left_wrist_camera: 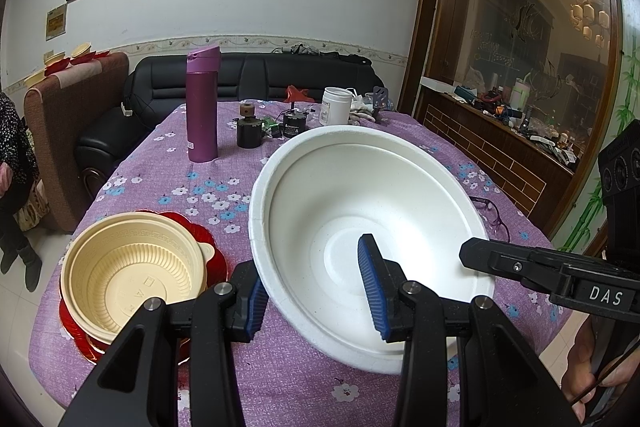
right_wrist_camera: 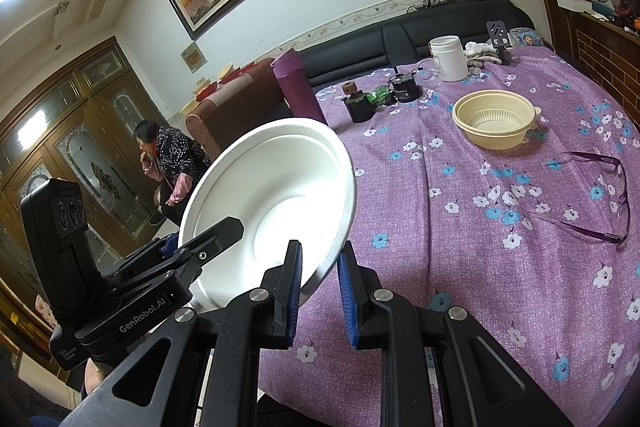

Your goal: Organize plates and bowls

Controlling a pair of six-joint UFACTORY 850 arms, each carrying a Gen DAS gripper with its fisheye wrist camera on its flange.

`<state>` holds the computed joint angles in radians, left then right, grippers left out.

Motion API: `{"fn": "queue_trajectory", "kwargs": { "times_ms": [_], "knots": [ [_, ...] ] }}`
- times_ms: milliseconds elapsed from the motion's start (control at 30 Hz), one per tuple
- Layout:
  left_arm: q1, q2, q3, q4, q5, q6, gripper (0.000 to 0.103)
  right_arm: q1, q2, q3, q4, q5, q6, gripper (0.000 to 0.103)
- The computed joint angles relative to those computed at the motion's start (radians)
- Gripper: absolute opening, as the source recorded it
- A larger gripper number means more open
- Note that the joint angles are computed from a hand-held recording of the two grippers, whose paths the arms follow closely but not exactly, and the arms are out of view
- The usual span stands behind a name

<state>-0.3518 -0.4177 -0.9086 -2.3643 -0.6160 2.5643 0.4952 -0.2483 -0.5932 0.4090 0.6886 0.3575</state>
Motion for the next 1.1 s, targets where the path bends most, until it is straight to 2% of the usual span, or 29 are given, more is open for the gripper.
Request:
{"fn": "queue_trajectory", "kwargs": {
  "times_ms": [533, 1100],
  "knots": [
    [0.027, 0.022, 0.015, -0.027, -0.014, 0.013, 0.040, 0.000, -0.003, -0.037, -0.008, -0.034, -0.034, 0.020],
    [0.084, 0.041, 0.025, -0.074, -0.045, 0.024, 0.040, 0.013, -0.053, -0.155, -0.018, -0.118, -0.093, 0.020]
  ]
}}
